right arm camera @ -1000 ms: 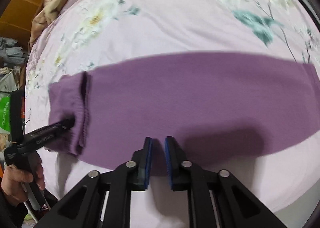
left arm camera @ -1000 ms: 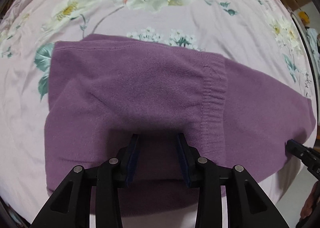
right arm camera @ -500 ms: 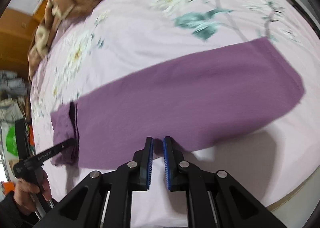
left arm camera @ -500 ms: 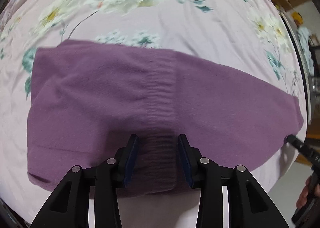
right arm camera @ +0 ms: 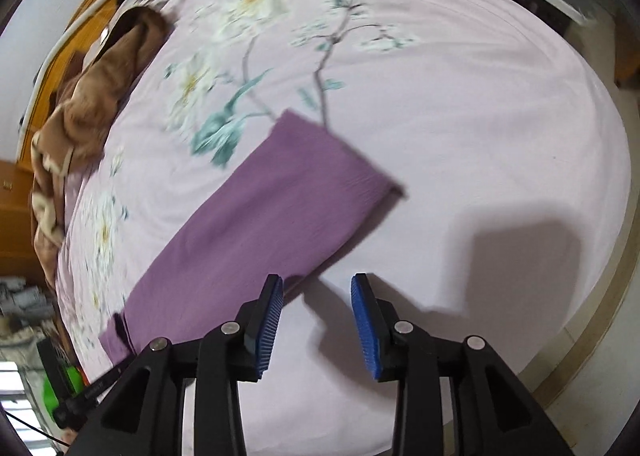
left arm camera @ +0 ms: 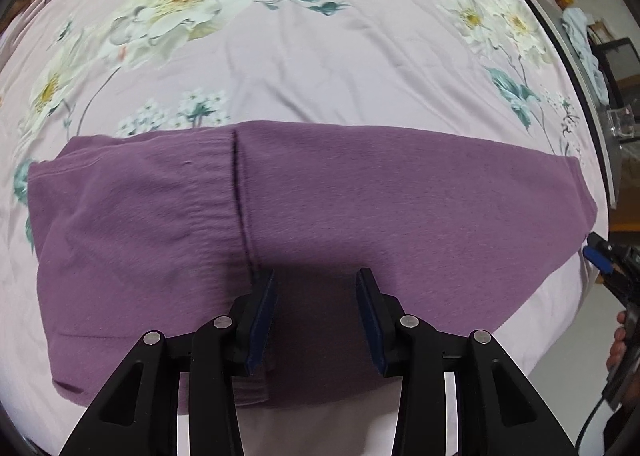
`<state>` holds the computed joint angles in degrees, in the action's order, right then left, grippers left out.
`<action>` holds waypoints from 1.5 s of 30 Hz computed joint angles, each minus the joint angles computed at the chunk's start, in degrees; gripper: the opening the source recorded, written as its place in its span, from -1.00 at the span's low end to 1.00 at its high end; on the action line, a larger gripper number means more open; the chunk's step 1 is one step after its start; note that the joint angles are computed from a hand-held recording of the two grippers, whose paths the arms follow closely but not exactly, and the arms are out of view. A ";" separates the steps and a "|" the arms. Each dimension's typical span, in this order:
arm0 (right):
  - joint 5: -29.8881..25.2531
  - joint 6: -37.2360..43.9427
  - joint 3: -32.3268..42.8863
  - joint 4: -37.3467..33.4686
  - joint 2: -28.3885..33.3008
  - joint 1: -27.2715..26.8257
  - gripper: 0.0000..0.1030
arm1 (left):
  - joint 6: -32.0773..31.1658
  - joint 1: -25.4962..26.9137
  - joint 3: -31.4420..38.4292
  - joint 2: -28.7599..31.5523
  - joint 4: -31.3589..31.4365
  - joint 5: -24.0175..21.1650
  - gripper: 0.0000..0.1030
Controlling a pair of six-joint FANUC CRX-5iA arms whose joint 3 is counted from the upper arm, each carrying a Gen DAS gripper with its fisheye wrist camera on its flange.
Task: Fold clothes
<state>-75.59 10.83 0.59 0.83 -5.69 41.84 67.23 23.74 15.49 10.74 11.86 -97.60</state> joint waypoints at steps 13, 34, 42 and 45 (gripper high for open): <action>12.12 2.91 -5.73 -6.26 -2.11 -6.88 -0.29 | 3.27 -4.52 1.82 3.04 -1.52 0.58 -0.18; 6.52 22.70 19.70 -2.90 11.22 3.31 -0.85 | 0.63 2.14 3.15 0.94 2.57 -1.25 -0.18; 4.23 28.00 30.84 -8.59 21.23 8.08 -0.85 | -0.15 7.56 2.59 0.10 4.30 -0.53 -0.18; 2.11 29.83 35.13 -11.09 26.13 9.53 -0.81 | -0.30 9.51 1.73 -0.22 4.23 -0.49 -0.18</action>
